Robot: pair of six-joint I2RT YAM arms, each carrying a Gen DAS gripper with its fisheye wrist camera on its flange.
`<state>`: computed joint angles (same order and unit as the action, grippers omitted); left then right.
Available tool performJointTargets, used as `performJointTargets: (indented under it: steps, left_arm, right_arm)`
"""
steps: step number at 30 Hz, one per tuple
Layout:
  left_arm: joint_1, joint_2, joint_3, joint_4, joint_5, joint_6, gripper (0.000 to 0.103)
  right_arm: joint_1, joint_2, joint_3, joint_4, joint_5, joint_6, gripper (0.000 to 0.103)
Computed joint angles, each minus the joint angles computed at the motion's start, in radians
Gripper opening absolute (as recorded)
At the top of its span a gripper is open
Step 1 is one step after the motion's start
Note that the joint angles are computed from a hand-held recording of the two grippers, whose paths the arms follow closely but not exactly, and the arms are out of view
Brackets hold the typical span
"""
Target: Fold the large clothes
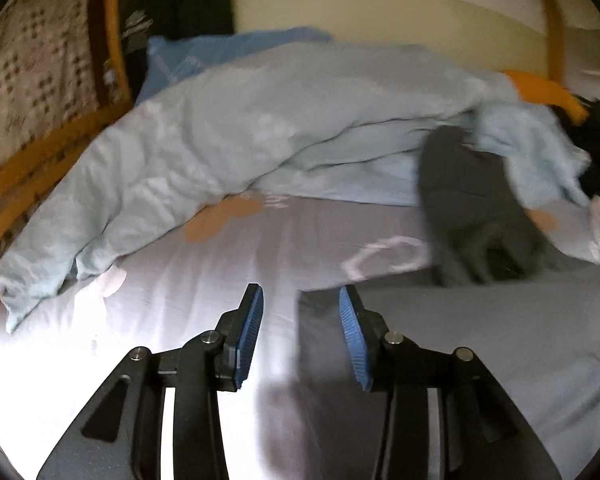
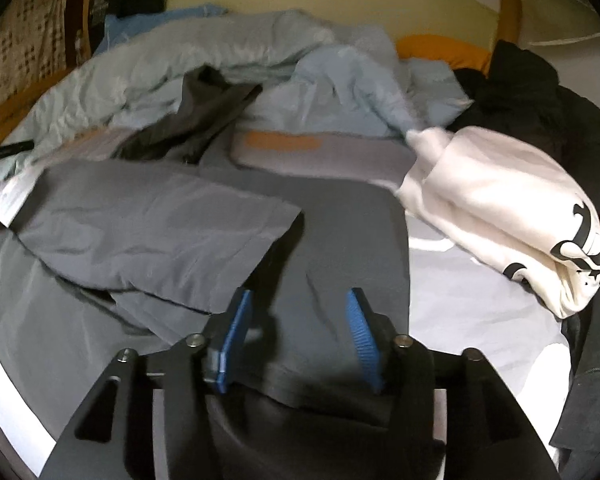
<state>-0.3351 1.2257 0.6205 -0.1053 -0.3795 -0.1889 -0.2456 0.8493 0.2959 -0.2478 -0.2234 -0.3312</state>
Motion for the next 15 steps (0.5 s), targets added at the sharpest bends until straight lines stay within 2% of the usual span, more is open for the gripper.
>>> performJointTargets:
  steps: [3,5,7,12,13,15]
  left_arm:
    - [-0.120,-0.160,-0.067,-0.052,-0.050,-0.012,0.039]
    - [-0.177,-0.215,-0.089,-0.084,-0.026,-0.068,0.043]
    - [-0.210,-0.218,-0.106,-0.083,0.000,-0.130,0.048]
    - [-0.287,-0.162,-0.228,0.008,-0.048,-0.259,0.048]
    - [-0.292,-0.144,-0.270,0.050,-0.051,-0.286,0.048]
    - [-0.270,-0.071,-0.320,0.122,0.007,-0.328,0.046]
  right_arm:
    - [-0.027,0.030,0.023,0.003,-0.065,0.054,0.058]
    - [-0.030,0.040,0.025,0.015,-0.078,0.114,0.070]
    - [-0.057,0.045,0.022,0.016,-0.125,0.130,0.071]
    - [-0.150,-0.035,-0.018,0.006,-0.084,0.057,0.071]
    - [-0.195,-0.054,-0.019,-0.009,-0.100,0.036,0.071]
    - [-0.360,-0.115,-0.023,-0.062,-0.204,-0.021,0.073]
